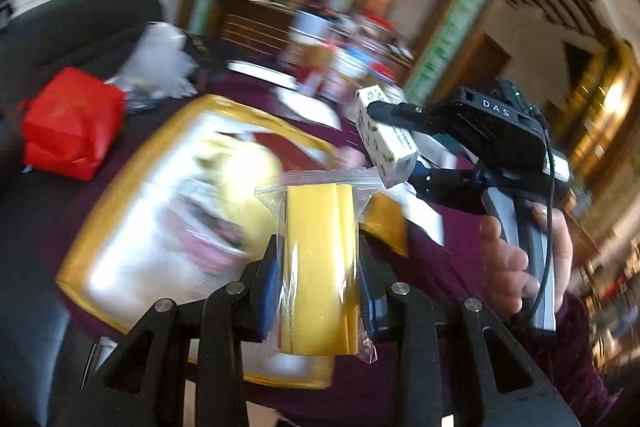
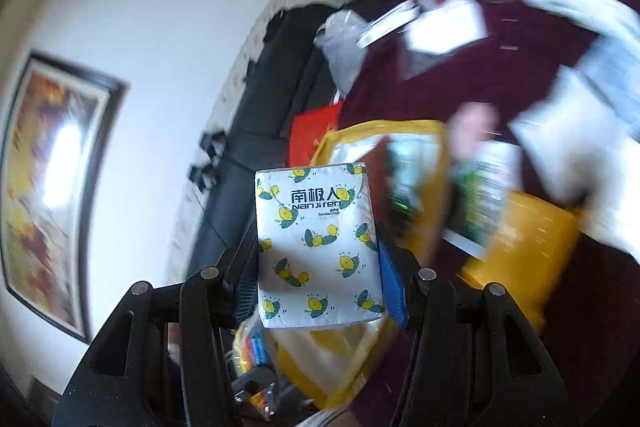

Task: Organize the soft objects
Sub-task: 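Drop the yellow packet on the tray with the left tool while the right drops the tissues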

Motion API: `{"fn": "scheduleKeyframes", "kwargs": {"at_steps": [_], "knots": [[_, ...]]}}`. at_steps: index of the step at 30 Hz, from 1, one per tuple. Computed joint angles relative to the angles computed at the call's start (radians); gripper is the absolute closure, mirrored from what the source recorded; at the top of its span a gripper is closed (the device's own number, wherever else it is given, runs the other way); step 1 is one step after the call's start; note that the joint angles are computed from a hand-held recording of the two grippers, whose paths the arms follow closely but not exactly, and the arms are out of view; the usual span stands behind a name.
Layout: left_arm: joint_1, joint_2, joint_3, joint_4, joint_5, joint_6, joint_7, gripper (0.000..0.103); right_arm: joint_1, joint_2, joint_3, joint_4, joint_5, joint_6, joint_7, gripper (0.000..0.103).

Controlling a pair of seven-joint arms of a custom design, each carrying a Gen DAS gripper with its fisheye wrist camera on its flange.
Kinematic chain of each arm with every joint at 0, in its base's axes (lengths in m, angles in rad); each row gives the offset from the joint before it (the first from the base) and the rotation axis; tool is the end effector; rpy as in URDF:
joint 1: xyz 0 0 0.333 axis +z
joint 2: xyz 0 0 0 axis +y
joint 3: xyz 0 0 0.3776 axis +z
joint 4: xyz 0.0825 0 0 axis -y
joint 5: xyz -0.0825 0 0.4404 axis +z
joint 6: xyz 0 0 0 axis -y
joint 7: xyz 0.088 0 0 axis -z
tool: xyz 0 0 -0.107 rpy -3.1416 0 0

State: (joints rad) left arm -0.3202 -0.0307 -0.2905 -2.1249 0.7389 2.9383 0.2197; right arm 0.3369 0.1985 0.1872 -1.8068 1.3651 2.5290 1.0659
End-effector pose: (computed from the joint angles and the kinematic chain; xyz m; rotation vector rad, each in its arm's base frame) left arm 0.4851 -0.3948 0.5432 -1.9071 1.7722 -1.2000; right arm 0.6290 0.3407 0.5221 -1.4660 1.4383 0.5311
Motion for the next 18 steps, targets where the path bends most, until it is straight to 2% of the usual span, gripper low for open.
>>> {"fn": "scheduleKeyframes", "kwargs": {"at_steps": [3, 5, 7, 9, 11, 13, 15, 18], "knots": [[0.019, -0.015, 0.017, -0.024, -0.032, -0.024, 0.002, 0.070, 0.050, 0.123, 0.009, 0.162, -0.185, 0.001, 0.128, 0.050], [0.031, -0.016, 0.022, -0.037, -0.049, -0.029, -0.002, 0.070, 0.081, 0.180, 0.016, 0.234, -0.299, 0.032, 0.200, 0.049], [0.036, -0.012, 0.025, -0.043, -0.081, -0.030, 0.013, 0.070, 0.126, 0.242, -0.003, 0.314, -0.454, 0.054, 0.309, 0.047], [0.036, -0.011, 0.033, -0.057, -0.167, -0.025, 0.084, 0.070, 0.142, 0.294, -0.009, 0.384, -0.545, 0.039, 0.378, 0.047], [0.036, -0.020, 0.038, -0.073, -0.228, -0.018, 0.145, 0.068, 0.159, 0.364, -0.027, 0.487, -0.652, -0.026, 0.467, 0.047], [0.038, -0.022, 0.037, -0.082, -0.264, -0.005, 0.169, 0.068, 0.182, 0.402, -0.048, 0.540, -0.750, -0.039, 0.530, 0.047], [0.046, -0.032, 0.032, -0.084, -0.257, -0.027, 0.165, 0.068, 0.163, 0.415, -0.013, 0.549, -0.771, -0.008, 0.489, 0.047], [0.058, -0.057, 0.015, -0.089, -0.190, -0.078, 0.105, 0.068, 0.064, 0.394, 0.118, 0.495, -0.646, 0.058, 0.303, 0.044]]}}
